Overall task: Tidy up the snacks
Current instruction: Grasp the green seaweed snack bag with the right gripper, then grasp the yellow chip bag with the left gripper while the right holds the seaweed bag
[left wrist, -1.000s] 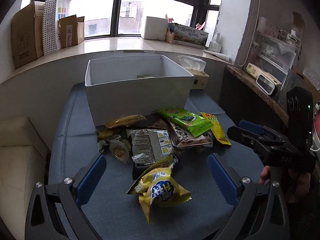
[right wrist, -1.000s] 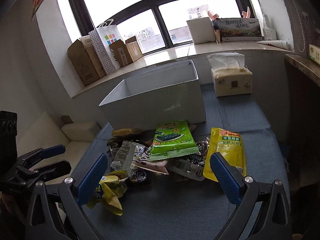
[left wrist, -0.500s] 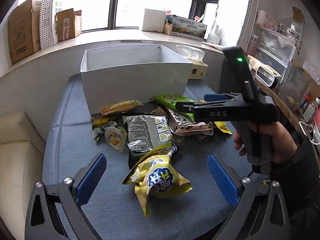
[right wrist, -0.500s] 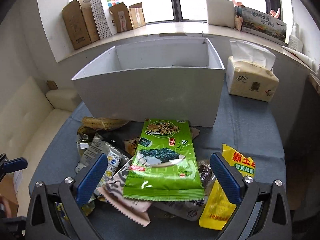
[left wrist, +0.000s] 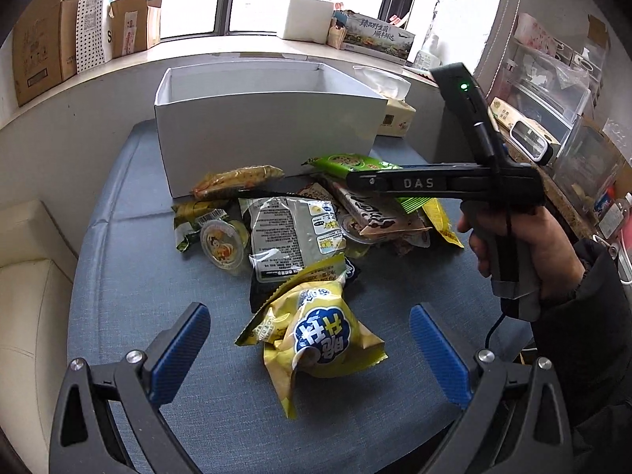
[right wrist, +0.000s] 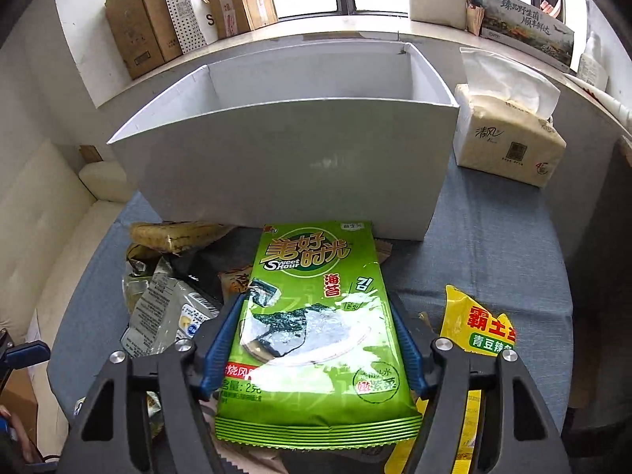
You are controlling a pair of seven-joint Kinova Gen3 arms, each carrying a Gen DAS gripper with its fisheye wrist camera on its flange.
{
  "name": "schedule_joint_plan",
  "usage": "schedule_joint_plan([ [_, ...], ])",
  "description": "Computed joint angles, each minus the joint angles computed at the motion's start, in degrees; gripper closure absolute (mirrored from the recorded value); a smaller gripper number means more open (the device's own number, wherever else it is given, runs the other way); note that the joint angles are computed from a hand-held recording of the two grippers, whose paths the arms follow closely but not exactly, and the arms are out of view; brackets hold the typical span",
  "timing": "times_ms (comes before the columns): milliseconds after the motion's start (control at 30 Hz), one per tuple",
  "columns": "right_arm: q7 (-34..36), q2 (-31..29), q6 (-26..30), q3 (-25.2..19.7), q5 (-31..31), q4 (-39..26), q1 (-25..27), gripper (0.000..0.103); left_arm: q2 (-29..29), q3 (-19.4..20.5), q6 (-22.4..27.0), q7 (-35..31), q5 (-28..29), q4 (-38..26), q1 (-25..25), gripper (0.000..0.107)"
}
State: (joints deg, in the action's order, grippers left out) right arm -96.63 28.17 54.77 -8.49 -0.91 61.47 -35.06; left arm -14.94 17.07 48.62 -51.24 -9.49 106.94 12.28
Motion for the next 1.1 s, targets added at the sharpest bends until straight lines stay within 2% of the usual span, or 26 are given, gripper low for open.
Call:
schedule_joint_plan([
  [100, -0.66, -4.08, -4.47, -0.04, 0.11, 5.11, 0.34, 0.03, 0.59, -0.64, -0.12, -0.53, 0.89, 0.14, 0.31, 0.005],
  [333, 1.11, -13.85, -11.75, -2.69, -5.66, 15.49, 5.29, 0.03, 4.27, 0.12, 0.95, 0.04, -0.65, -1.1, 1.29, 0.005],
  [433, 0.93, -16.99, -13.96, -3.12, -7.1, 19.26, 5.95, 0.03, 7.08, 1.18, 2.62, 2.54, -4.15, -2.34, 2.3, 0.005],
  [567, 0.22, -19.11, -15.53, -3.56, -7.74, 21.98, 5.92, 0.03, 11.68, 2.53, 6.23, 8.57, -11.68, -3.99, 5.13, 0.005],
  [600, 0.66, -19.3, -15.79, -3.77, -8.31, 22.45, 6.13, 0.029, 12.31, 2.19, 6.77, 9.07, -12.23, -4.19, 5.73, 0.006],
  [633, 1.13, -19.44, -15.73, -3.95, -8.76, 22.73, 6.27, 0.029, 12.39, 1.17, 6.58, 9.06, -11.86, -3.97, 6.42, 0.016],
  [700, 0.74, -19.28, -15.67, -3.9, -8.48, 23.13, 5.98, 0.029, 11.24, -1.97, 4.79, 8.0, -9.86, -2.9, 8.4, 0.031],
  [800, 1.19, -19.12, -15.93, -4.13, -9.62, 23.92, 6.3, 0.029, 10.57, -0.35, 6.31, 9.72, -11.81, -2.62, 7.37, 0.04],
  [900, 1.86, -19.45, -16.61, -4.39, -10.64, 24.88, 6.46, 0.029, 7.52, -2.93, 3.76, 8.11, -8.77, -0.71, 7.54, 0.042],
  [1100, 1.97, -20.12, -17.47, -4.47, -10.97, 25.63, 6.22, 0.029, 1.91, -2.18, 3.54, 7.01, -5.93, -0.57, 4.44, 0.042],
])
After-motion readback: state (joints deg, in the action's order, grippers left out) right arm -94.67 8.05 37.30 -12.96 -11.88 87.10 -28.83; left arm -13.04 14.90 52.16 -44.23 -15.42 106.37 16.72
